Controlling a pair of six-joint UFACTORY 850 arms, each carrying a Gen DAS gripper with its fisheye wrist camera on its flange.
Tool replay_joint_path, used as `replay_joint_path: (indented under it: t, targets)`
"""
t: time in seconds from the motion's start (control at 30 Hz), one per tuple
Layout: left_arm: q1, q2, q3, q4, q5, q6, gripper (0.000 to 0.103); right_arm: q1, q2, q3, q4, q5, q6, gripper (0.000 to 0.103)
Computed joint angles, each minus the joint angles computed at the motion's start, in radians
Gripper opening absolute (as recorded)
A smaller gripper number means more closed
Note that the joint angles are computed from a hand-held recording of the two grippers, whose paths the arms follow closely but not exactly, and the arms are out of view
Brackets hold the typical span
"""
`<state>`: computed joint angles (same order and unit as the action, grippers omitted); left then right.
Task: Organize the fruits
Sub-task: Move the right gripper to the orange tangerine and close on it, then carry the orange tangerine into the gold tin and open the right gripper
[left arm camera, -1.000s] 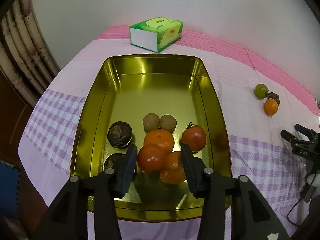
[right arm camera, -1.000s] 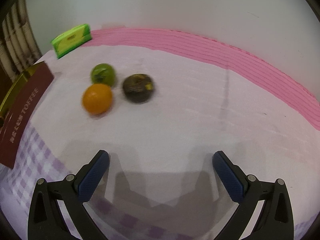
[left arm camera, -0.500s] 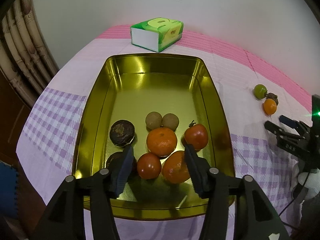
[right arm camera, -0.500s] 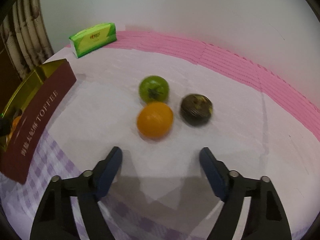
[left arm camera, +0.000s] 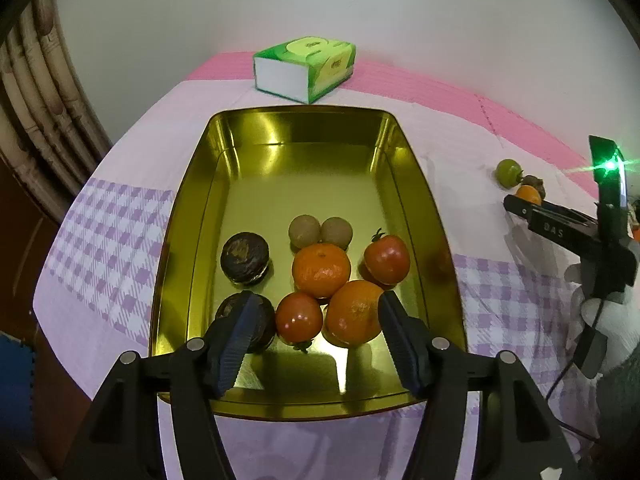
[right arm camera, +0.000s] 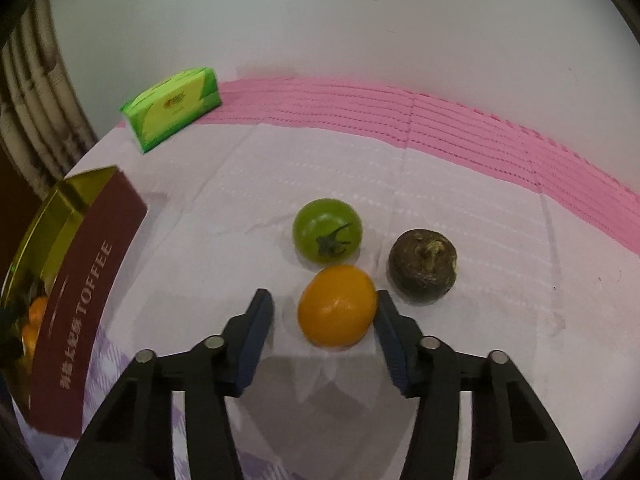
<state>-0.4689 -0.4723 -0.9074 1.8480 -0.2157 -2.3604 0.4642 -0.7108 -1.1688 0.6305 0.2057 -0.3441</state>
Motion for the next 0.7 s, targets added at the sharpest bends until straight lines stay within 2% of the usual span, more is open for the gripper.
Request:
replay_joint_path:
  t: [0.1,0.2,0.37,0.53,0.7]
  targets:
    - [0.0,0.011,0.01,0.032,0.001,-0.036,0.063,0.0,0.0,-0.005,0.083,-0.003,-0.083,0.038]
    - [0.002,0.019,0.018,0.047,-0.006,-0.058,0.065,-0.001,0.002,-0.005,0.084,-0.01,-0.087,0.037]
    - [0.006,0.022,0.019,-0.054,-0.016,0.023,0.074,0.001,0.011,0.007,0.075,-0.013,-0.083,0.036]
    - [0.011,0.02,0.015,-0.199,-0.04,0.151,0.082,0.009,0.04,0.042,-0.049,-0.01,0.028,0.036]
    - [0.024,0.038,0.036,-0.193,-0.053,0.118,0.086,0.028,0.082,0.067,-0.269,-0.004,0.236,0.036]
